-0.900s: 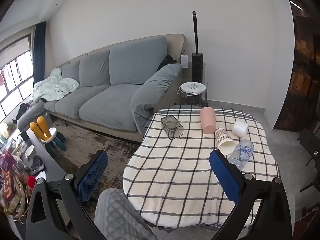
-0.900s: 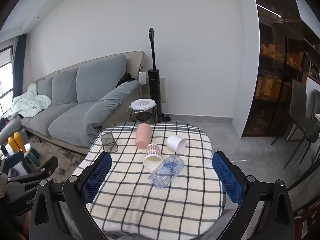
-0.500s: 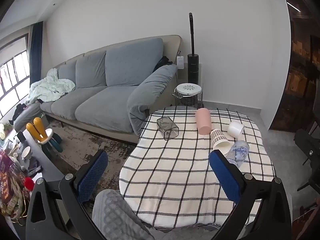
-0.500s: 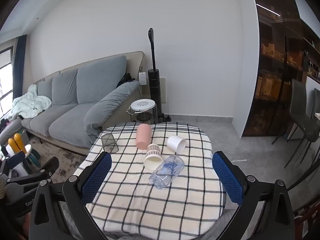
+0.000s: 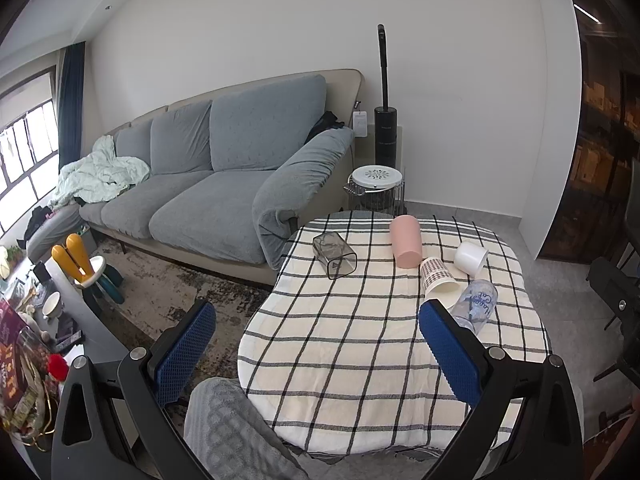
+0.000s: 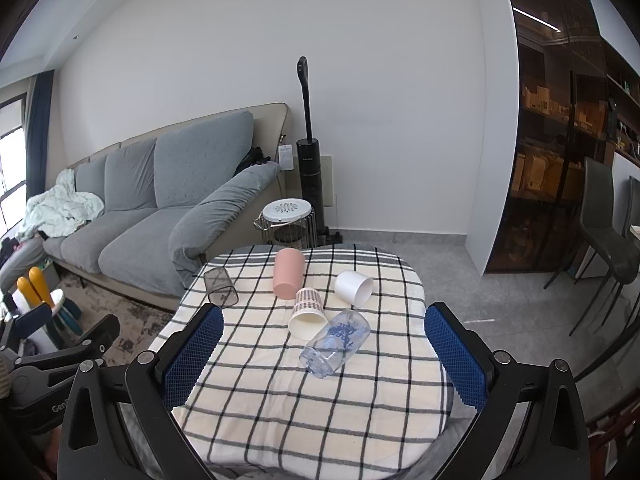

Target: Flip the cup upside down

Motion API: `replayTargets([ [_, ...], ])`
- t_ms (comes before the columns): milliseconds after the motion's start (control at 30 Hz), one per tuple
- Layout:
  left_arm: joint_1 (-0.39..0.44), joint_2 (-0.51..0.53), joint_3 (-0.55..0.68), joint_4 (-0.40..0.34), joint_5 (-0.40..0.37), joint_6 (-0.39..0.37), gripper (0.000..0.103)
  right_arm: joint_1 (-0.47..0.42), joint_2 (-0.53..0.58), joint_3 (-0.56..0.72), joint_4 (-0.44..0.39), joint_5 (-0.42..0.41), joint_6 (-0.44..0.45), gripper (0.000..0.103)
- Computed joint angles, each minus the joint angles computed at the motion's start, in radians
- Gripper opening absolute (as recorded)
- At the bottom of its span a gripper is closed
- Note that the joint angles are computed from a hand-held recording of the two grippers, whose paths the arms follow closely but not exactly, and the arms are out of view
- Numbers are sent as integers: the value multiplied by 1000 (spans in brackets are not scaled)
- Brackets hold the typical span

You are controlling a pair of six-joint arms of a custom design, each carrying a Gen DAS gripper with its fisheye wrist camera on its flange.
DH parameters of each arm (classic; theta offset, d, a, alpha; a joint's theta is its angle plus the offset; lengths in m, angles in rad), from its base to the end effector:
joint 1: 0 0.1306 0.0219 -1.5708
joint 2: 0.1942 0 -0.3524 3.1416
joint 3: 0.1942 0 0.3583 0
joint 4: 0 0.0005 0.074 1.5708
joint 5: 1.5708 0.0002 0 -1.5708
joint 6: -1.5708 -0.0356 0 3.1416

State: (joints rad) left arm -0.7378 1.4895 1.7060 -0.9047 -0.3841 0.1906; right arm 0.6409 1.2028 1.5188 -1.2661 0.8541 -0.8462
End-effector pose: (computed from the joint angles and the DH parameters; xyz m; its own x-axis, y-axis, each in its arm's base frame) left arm 0.3742 -0.3228 0.4896 -0.5390 0.2527 -0.8035 0.3130 0.9457 0.0874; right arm 0.3033 0.1921 0.5097 -0.4631 0.2682 -0.8448 0.4609 0.8870 0.0289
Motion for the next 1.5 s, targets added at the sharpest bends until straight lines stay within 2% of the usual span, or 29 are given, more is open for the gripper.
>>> replayTargets([
  [1500,3,3,6,-5,10,5,103,13,-9,0,-15,11,-22,101],
])
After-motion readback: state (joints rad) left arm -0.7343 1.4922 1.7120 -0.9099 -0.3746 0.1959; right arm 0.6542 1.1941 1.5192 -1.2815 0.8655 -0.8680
